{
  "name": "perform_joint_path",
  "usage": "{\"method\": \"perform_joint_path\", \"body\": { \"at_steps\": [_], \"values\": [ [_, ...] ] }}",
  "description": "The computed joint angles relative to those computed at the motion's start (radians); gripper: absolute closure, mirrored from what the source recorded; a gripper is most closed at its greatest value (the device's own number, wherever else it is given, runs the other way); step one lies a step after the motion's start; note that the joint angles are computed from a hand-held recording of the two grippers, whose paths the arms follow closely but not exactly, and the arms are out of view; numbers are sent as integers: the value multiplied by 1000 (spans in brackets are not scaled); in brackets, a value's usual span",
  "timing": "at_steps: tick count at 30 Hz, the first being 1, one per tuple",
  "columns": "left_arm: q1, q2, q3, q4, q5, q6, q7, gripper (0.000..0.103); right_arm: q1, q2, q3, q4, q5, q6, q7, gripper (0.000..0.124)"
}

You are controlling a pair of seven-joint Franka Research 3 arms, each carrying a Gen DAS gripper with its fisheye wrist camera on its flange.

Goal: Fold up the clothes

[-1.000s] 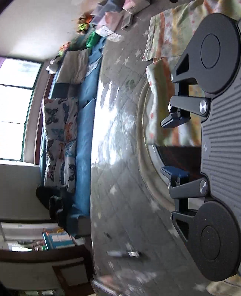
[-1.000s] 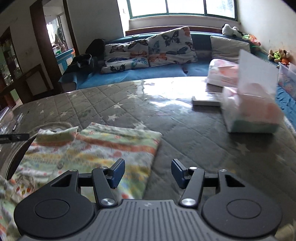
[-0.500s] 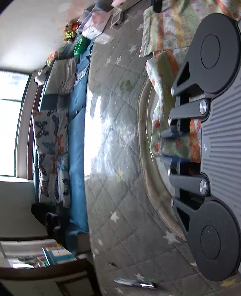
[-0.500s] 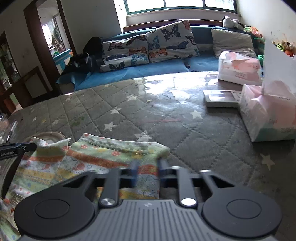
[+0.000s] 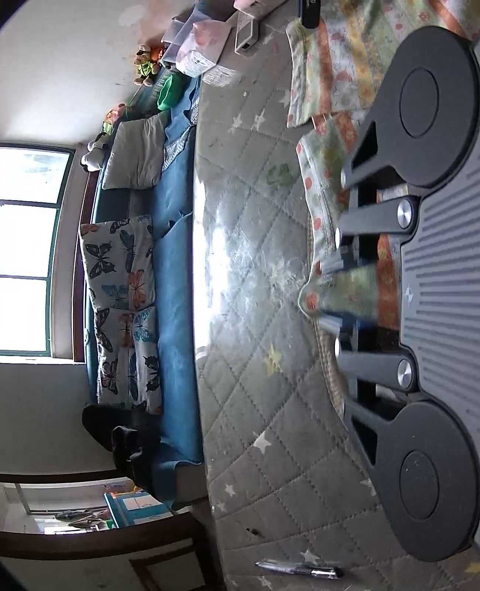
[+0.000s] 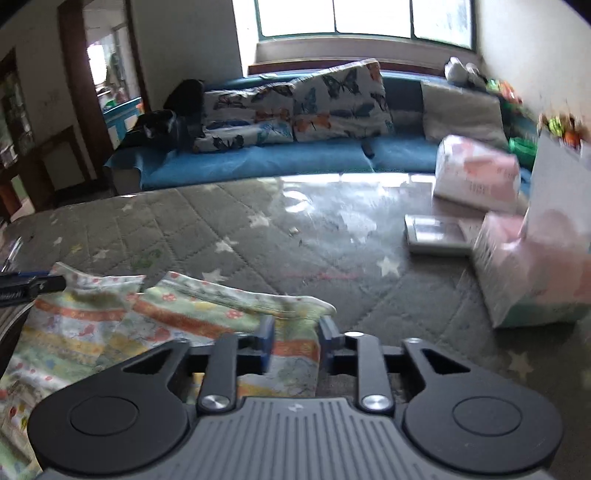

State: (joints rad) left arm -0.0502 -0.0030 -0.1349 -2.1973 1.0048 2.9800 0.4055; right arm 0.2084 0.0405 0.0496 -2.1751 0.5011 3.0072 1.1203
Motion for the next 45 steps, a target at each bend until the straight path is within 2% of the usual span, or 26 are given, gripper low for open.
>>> {"method": "perform_joint_path", "body": {
  "at_steps": [4,6,10,11,13,15,18,22,27,30,33,35,38,40,42,45],
  "values": [
    [4,-79,-11,-74,-18,54,41,65,17,-104,2,-63,93,-85,-184,87],
    [-17,-129,-5,-141,-140,86,159,67,36,-153,-8,-103,101,-124,-231,87],
    [-133,-231,54,-274,-396,113,401,68,88,-297,-29,-232,124,-199,-335,87],
    [-172,-258,78,-310,-448,120,452,72,100,-332,-32,-263,123,-214,-350,87],
    [-235,-312,109,-380,-515,130,526,75,119,-400,-38,-318,118,-251,-363,87],
    [-271,-361,113,-442,-554,136,563,82,136,-468,-40,-376,114,-273,-372,87],
    [-346,-424,139,-518,-619,139,621,86,155,-545,-42,-443,98,-299,-376,87],
    [-368,-474,96,-579,-668,147,650,88,155,-634,-27,-522,59,-313,-335,87],
    [-326,-537,16,-634,-730,170,620,89,211,-735,-57,-572,64,-307,-340,87],
    [-334,-577,25,-663,-766,174,596,89,265,-751,-81,-577,97,-330,-362,87],
    [-319,-618,6,-690,-782,170,567,86,297,-750,-73,-592,121,-320,-381,87],
    [-331,-647,15,-710,-787,164,562,86,320,-747,-69,-602,137,-313,-393,87],
    [-340,-685,17,-728,-785,150,565,86,315,-744,-27,-631,119,-249,-385,91],
    [-351,-702,21,-736,-785,147,571,86,330,-752,-38,-646,127,-240,-371,109],
    [-368,-717,31,-743,-784,145,582,86,330,-774,-45,-655,128,-230,-351,117],
    [-395,-714,50,-743,-786,149,607,86,328,-807,-83,-650,151,-249,-316,118]
  ]
}}
